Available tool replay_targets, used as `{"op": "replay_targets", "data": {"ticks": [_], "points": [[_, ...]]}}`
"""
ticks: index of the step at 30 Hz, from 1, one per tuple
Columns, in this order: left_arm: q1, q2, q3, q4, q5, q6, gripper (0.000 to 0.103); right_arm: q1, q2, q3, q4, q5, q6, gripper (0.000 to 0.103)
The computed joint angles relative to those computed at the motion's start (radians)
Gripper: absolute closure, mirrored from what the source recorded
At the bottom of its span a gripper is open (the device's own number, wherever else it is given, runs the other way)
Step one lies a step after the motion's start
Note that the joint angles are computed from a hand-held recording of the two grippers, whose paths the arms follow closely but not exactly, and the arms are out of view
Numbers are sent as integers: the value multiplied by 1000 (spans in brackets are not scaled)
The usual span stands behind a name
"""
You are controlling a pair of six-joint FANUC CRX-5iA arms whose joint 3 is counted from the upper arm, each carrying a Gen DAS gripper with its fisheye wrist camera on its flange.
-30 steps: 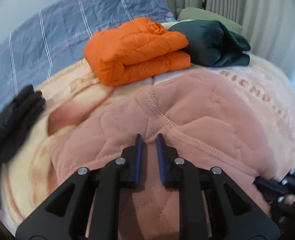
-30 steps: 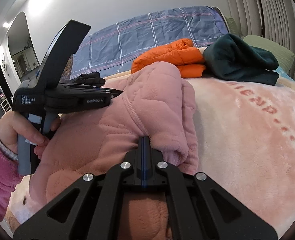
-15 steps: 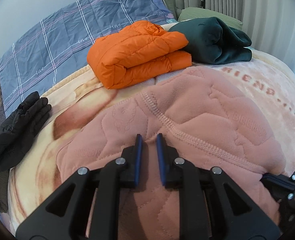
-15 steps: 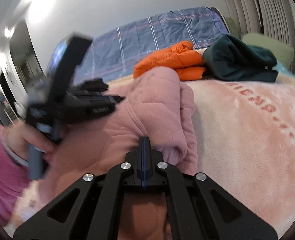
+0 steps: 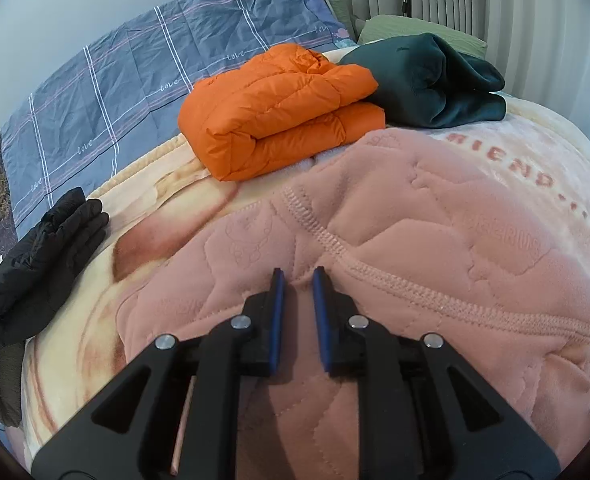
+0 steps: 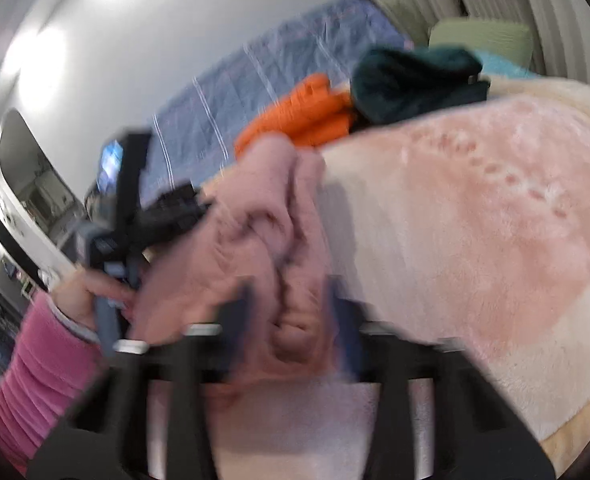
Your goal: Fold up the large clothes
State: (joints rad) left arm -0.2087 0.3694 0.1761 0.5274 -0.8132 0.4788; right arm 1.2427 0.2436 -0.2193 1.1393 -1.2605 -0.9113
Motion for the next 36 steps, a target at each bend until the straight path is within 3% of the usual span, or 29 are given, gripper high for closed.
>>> {"op": "replay_targets", "data": {"ticks": [3, 6, 9, 12, 13, 15, 16, 18, 21, 23, 25, 28, 31, 36], "points": [[2, 0, -2, 5, 0, -3, 87, 18, 57, 75, 28, -94, 169, 103], [3, 2, 1, 7, -5, -3, 87, -21, 82, 119, -157, -13, 257, 103], [2, 3, 0, 15, -15, -6, 87, -45, 9, 4, -156, 102, 91, 103], [-18, -34, -47, -29, 74, -19, 88, -33, -69, -77, -98, 157, -26, 103], [-20, -39, -55, -34, 87, -20, 88, -24, -86, -99, -72, 161, -74, 98], [-20, -42, -58, -37, 95, -22, 88, 12, -116, -146, -4, 121, -208, 67], [-18, -41, -58, -31, 93, -23, 88, 30, -119, -149, -6, 91, -250, 37], [-15, -39, -55, -24, 86, -25, 88, 35, -148, -193, 29, 131, -324, 34], [-16, -38, -52, -28, 84, -22, 88, -19, -199, -304, 193, 323, -550, 33], [-15, -38, -52, -25, 83, -23, 88, -83, -214, -358, 345, 445, -738, 25], [-14, -37, -52, -18, 80, -25, 88, -138, -221, -380, 424, 544, -829, 23], [-13, -35, -50, -14, 75, -24, 88, -129, -210, -358, 317, 560, -791, 22], [-12, -35, -50, -12, 76, -26, 88, -165, -207, -373, 401, 585, -905, 13], [-11, -26, -38, -5, 57, -21, 88, -209, -175, -334, 372, 600, -900, 1]]}}
